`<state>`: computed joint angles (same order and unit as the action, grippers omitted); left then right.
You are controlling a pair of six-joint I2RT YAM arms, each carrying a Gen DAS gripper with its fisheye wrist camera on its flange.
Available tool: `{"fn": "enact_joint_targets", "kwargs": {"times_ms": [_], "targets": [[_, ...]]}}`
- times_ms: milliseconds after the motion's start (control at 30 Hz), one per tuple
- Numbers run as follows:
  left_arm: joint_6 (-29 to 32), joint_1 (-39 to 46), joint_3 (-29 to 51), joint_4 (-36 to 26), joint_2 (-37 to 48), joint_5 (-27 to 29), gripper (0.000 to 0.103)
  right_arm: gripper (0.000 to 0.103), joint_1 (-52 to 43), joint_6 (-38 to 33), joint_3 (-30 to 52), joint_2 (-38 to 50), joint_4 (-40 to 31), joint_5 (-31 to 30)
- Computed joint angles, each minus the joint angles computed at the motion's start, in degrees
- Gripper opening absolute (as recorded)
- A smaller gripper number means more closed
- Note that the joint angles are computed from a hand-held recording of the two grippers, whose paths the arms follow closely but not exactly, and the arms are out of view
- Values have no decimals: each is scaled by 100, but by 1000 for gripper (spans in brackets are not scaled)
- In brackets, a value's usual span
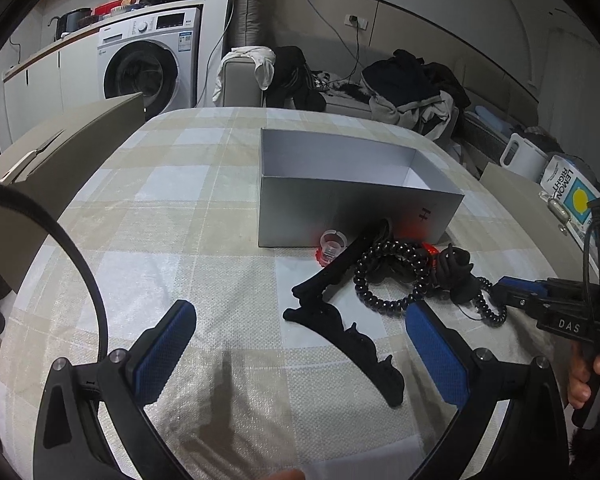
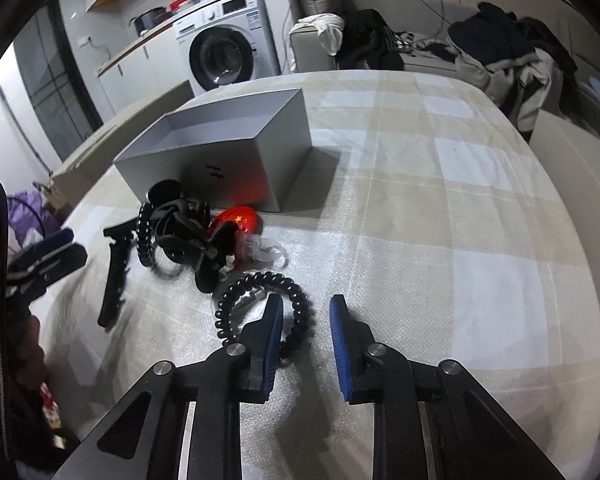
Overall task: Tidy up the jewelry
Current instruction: 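Grasp the black coiled bracelet with the right tool while the left tool grasps the black claw clip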
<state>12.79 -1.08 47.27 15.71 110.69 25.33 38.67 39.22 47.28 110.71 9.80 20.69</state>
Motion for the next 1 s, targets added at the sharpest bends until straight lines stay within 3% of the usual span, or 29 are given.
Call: {"fn": "enact_joint_targets", "kwargs": {"times_ms": [67,133,300,500,633,833,900,967,1000], "targets": [[27,-32,81,-151,37,-18,102,19,79,-119,173,79,-233,162],[78,-77,110,-241,49,-76,102,9,161,-238,329,186,-409,375],[200,-175,234,-532,96,-200,101,8,174,-210,91,21,-115,278],[437,-264,483,-1004,184,-281,83,8,215,-11,-638,-517,968,231],[485,-267,649,-1297,270,-298,60,8,222,11,-643,-573,1067,261],[512,-202,466,-1216,132,-201,39,8,284,-40,-527,-527,1001,254],[537,-151,398,-1159,109,-168,37,8,290,-74,-488,-506,991,244],[592,-71,292,-1125,38,-121,27,8,285,-96,-472,-487,1030,229],[572,-100,295,-1122,37,-158,15,8,281,-106,-474,-475,1057,209]]}}
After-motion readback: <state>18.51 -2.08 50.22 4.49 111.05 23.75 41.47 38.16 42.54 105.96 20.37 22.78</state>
